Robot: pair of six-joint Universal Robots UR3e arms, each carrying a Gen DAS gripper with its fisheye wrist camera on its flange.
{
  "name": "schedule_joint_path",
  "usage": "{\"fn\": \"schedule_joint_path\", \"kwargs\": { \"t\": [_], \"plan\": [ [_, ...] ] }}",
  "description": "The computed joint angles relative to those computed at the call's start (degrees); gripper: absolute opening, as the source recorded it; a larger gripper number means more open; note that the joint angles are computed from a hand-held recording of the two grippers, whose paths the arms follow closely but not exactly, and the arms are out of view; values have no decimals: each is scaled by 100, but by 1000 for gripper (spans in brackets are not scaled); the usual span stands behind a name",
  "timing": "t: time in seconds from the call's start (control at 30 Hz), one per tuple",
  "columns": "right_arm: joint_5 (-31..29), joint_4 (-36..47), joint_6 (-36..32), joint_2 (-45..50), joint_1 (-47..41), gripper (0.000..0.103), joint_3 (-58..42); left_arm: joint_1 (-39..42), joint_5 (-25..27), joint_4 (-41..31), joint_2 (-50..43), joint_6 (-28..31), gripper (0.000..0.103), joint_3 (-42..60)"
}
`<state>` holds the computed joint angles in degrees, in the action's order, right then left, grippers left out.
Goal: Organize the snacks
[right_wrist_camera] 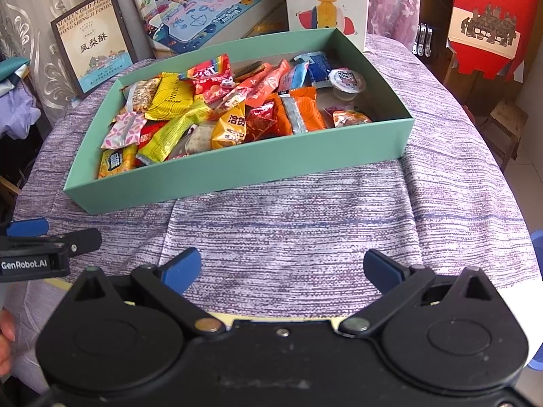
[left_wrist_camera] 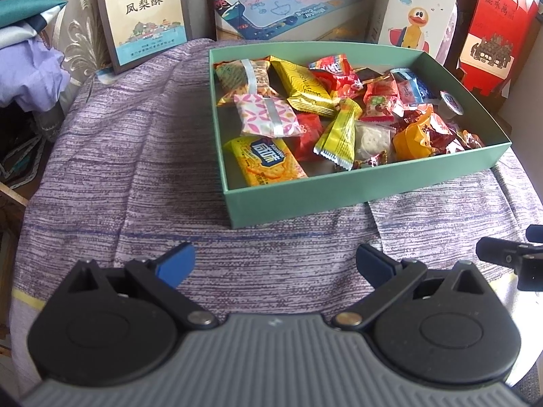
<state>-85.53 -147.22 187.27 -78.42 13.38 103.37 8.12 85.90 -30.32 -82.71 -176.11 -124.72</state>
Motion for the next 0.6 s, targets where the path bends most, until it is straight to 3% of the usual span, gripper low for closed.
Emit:
{"fn": "schedule_joint_path", "kwargs": {
  "t": [0.6],
  "plan": [
    [18,3,-57,-118,-1,103,-49,-40,140,30,179,-13,103,10]
  ]
}}
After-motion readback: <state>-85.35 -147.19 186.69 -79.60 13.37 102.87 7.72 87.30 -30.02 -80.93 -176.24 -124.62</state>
